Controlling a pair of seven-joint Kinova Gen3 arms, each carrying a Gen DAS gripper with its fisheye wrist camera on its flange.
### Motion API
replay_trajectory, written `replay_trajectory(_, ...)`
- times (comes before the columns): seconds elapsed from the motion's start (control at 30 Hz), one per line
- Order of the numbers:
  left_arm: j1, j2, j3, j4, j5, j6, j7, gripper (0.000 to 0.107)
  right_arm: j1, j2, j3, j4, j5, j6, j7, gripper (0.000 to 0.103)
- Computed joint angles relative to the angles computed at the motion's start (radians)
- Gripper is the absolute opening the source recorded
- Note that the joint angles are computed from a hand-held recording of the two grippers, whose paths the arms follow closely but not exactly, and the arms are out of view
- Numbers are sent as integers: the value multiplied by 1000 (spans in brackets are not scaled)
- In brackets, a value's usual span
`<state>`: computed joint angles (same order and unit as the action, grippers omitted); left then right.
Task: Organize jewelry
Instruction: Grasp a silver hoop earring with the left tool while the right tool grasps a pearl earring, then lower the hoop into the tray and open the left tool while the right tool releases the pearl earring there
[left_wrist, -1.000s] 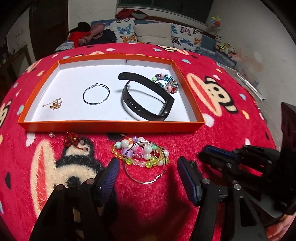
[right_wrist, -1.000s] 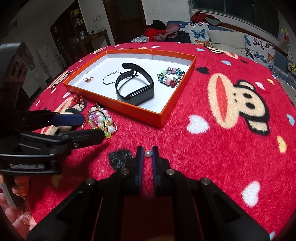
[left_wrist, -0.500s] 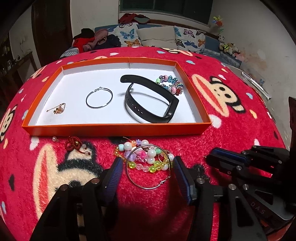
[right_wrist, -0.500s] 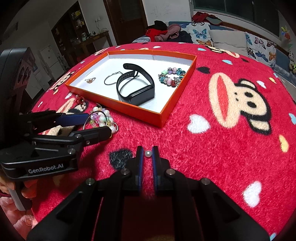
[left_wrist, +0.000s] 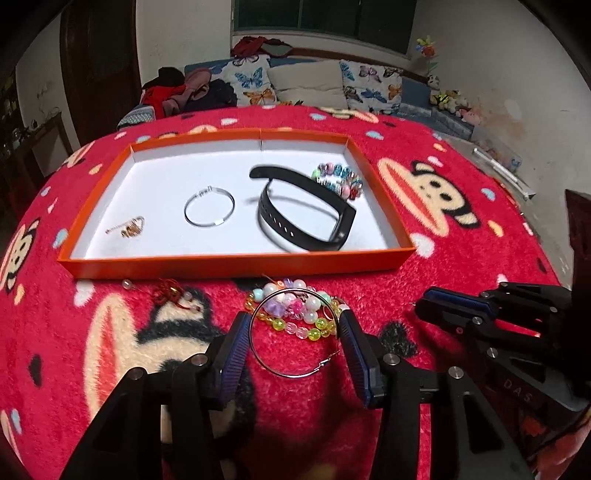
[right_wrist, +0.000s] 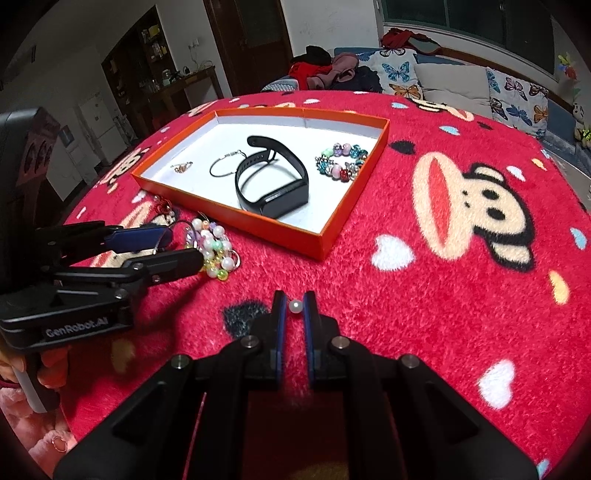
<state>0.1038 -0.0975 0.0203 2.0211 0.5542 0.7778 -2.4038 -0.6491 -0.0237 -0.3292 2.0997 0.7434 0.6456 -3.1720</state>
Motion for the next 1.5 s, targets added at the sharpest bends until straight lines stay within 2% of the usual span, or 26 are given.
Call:
replay_trajectory(0.2, -36, -23, -65, -63, 73, 75, -102, 52, 8, -18, -5, -27, 25, 26, -1, 10)
replay_trajectory(0.3, -65, 4, -79, -121, 102, 105, -128, 52, 19, -17, -5, -46, 60, 39, -19, 10)
replay_trajectory(0.4, -93, 45, -68, -181, 102, 99, -134, 52, 36, -14, 8, -55, 78, 20, -25, 10)
replay_trajectory(0.47, -104, 74, -49, -218, 80, 75, -117, 52, 49, 3, 21, -71, 87, 13, -11, 10)
replay_trajectory(0.73, -152, 255, 17, -406, 12, 89, -51, 52, 51, 78, 81, -140, 44, 30, 119, 10)
replay_trajectory(0.9, -135, 355, 60, -498, -98, 70, 10, 52, 52, 109, 118, -167, 9, 34, 179, 10)
replay_trajectory(1.1, -120, 430, 92, -541, -177, 36, 53, 52, 54, 136, 149, -189, -24, 20, 234, 10)
replay_trajectory(1.5, -115, 506, 121, -585, -233, 37, 72, 52, 46, 166, 184, -210, -84, 15, 297, 11)
